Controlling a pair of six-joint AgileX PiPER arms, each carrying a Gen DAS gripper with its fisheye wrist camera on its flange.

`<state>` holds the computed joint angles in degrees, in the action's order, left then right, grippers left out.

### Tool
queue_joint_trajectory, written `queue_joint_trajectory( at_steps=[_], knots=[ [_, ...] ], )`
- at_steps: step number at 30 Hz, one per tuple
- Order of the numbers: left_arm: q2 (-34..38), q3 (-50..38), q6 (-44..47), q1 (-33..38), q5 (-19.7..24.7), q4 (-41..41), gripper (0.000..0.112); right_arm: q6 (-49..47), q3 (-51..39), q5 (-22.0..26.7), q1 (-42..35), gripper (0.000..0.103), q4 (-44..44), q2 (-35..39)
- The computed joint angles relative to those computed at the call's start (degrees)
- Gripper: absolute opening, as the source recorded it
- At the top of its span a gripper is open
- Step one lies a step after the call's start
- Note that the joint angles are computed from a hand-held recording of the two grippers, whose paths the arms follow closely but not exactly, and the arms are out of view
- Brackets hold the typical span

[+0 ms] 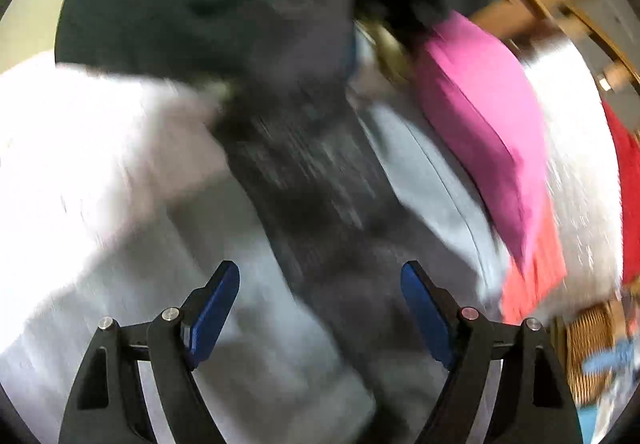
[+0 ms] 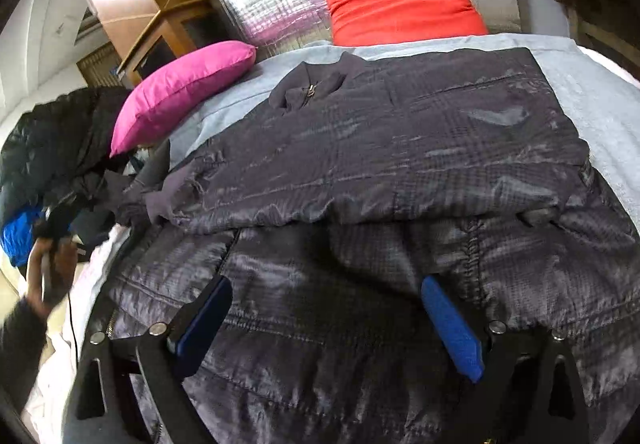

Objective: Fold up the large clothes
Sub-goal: 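Lift the cuff with the left tool and fold the sleeve across the body, then lay the ribbed cuff onto the jacket body and open the left tool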

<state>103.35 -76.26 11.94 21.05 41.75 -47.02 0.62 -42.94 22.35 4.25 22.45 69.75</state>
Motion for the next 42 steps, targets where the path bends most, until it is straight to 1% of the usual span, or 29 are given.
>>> queue_joint_trajectory(
  at_steps=[1,4,6,8,10,11,12,13,15,16,17,18,20,23,26,29,30,33,36,38,39,41,42],
  knots=[
    [1.2,-2.7,-3.7,-0.8,-2.0,4.4,0.082,2.0,-0.5,0.0,0.7,0.1,-2.3,0.5],
    [2.8,-8.7,-8.3,-3.8,-5.8,16.8,0.082,2.5,-1.2,-0.5,1.0,0.1,-2.9,1.6],
    [3.6,-11.9,-8.5,-4.7,-7.0,21.2,0.082,-0.5,-0.3,-0.6,0.2,0.1,0.1,0.7],
    [4.1,-14.1,-11.1,-5.2,-8.2,25.8,0.082,-2.3,0.2,-0.4,-0.4,0.1,1.9,0.2],
    [6.8,-18.9,-13.8,-5.4,-7.0,29.8,0.081,-3.0,0.4,-0.5,-0.5,0.1,2.6,-0.1],
    [8.0,-21.0,-14.3,-5.4,-5.9,30.6,0.075,-4.0,0.5,-0.5,-0.8,0.1,3.7,-0.1],
    [9.8,-24.0,-14.6,-5.3,-4.0,31.4,0.063,-4.7,0.5,-0.7,-0.9,0.1,4.6,0.0],
    [12.0,-27.6,-15.2,-5.2,-1.4,31.9,0.056,-6.4,0.9,-0.1,-1.7,0.1,6.0,-0.8],
    [15.6,-33.4,-17.3,-4.5,2.6,32.7,0.037,-7.9,1.1,-0.2,-2.0,0.1,7.7,-0.8],
    [17.3,-36.6,-18.1,-3.8,5.0,33.3,0.03,-8.3,1.2,-0.1,-2.2,0.1,8.1,-0.9],
    [18.1,-37.9,-19.1,-3.7,6.2,34.2,0.014,-8.7,1.2,-0.1,-2.3,0.1,8.5,-0.9],
    [18.9,-39.5,-19.0,-3.3,7.5,34.3,0.011,-9.3,1.3,-0.1,-2.4,0.1,9.1,-1.0],
    [17.9,-38.2,-17.4,-3.3,6.9,34.0,0.01,-10.7,1.5,0.0,-2.8,0.1,10.6,-1.1],
    [13.0,-33.4,-13.0,-3.9,5.3,32.5,0.01,-11.5,1.6,-0.1,-3.0,0.1,11.6,-1.2],
    [5.4,-27.8,-8.0,-6.2,3.3,29.9,0.01,-12.3,1.7,0.0,-3.2,0.1,12.4,-1.3],
    [-3.0,-23.4,-4.5,-9.7,2.7,27.6,0.01,-13.0,1.7,0.1,-3.4,0.1,13.2,-1.3],
    [-5.9,-23.0,-4.1,-12.4,3.6,27.4,0.01,-13.3,1.7,0.1,-3.5,0.1,13.5,-1.3],
    [-11.4,-23.2,-5.5,-20.4,5.2,26.8,0.01,-14.7,1.7,0.3,-3.9,0.1,15.0,-1.3],
    [-13.5,-25.2,-11.0,-30.6,6.2,28.9,0.01,-15.7,1.8,0.5,-4.2,0.1,16.1,-1.3],
    [-13.3,-27.1,-16.4,-40.4,5.5,32.7,0.01,-16.0,1.7,0.7,-4.4,0.1,16.4,-1.3],
    [-12.4,-28.7,-18.5,-43.9,5.8,34.0,0.01,-16.7,1.8,0.9,-4.6,0.1,17.2,-1.3],
    [-9.5,-32.0,-22.6,-51.5,6.2,35.6,0.01,-19.0,2.0,1.3,-5.4,0.1,19.7,-1.2],
    [-6.8,-34.5,-25.9,-55.8,7.2,36.9,0.011,-20.8,1.9,2.1,-6.3,0.1,21.7,-1.2]
  ],
)
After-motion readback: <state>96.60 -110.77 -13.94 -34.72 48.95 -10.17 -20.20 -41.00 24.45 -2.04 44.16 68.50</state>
